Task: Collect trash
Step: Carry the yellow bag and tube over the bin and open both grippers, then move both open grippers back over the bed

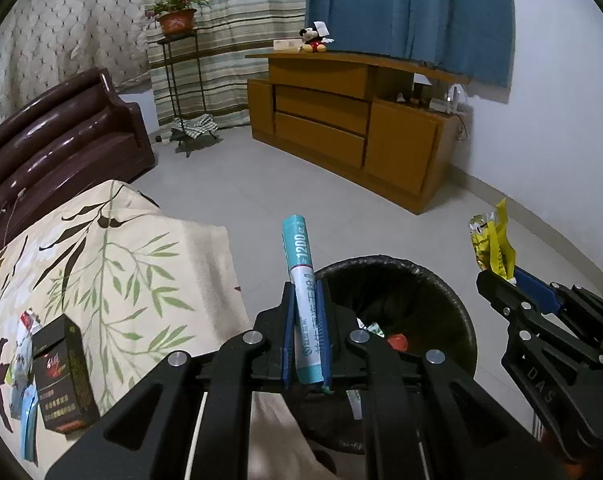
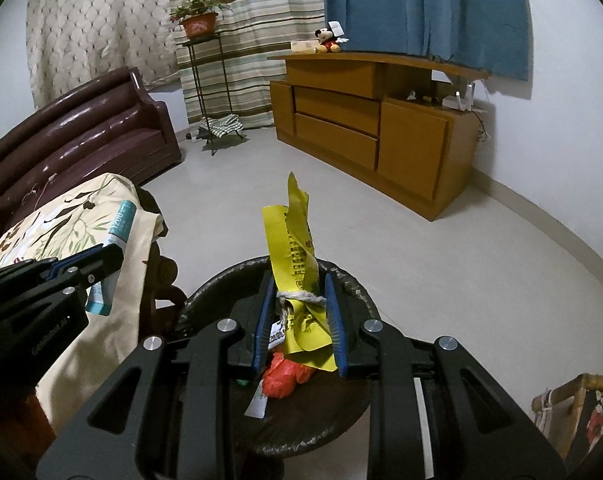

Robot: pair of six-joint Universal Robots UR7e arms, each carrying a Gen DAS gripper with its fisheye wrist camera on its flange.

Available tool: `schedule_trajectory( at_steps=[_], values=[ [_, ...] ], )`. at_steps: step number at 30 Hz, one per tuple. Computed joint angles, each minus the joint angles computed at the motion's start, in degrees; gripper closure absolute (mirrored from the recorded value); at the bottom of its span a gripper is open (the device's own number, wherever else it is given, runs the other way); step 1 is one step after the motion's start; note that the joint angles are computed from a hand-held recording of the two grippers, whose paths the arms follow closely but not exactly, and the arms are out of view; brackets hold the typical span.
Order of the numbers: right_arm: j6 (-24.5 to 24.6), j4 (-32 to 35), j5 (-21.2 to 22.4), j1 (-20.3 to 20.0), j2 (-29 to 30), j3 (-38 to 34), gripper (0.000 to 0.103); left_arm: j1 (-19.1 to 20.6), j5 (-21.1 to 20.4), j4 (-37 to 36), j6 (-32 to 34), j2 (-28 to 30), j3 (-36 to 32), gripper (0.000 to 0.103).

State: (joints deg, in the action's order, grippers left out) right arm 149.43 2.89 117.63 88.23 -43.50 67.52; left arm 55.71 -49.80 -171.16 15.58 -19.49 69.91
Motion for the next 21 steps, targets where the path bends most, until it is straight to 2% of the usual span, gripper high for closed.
schedule_trajectory(
  at_steps=[3,5,6,7,9,18,21],
  values=[
    [0.4,0.6,-0.3,-0.3,0.4,-0.9,0.077,-0.1,0.3,0.8,0.3,0.8,-1.1,0.091],
    [0.9,1.1,-0.4,-0.5,0.7,-1.4,0.074,-0.1,0.6,1.9,-0.1,1.1,-1.6,0.087],
    [1.1,1.3,-0.4,-0.6,0.7,-1.5,0.066,0.0,0.7,2.5,-0.5,1.2,-1.7,0.081],
    [1.3,1.2,-0.5,-0.7,0.7,-1.5,0.064,0.0,0.9,2.6,-0.6,1.3,-1.8,0.071],
    [1.3,0.8,-0.5,-0.8,0.6,-1.3,0.063,-0.1,1.2,2.7,-0.8,1.4,-1.9,0.063],
    [1.2,-0.1,-0.5,-0.9,0.0,-0.5,0.062,-0.3,3.2,0.8,-1.2,1.3,-1.5,0.051],
    [1.1,-0.2,-0.4,-0.8,-0.2,-0.3,0.059,-0.4,3.6,0.2,-0.9,1.1,-1.1,0.05]
  ],
)
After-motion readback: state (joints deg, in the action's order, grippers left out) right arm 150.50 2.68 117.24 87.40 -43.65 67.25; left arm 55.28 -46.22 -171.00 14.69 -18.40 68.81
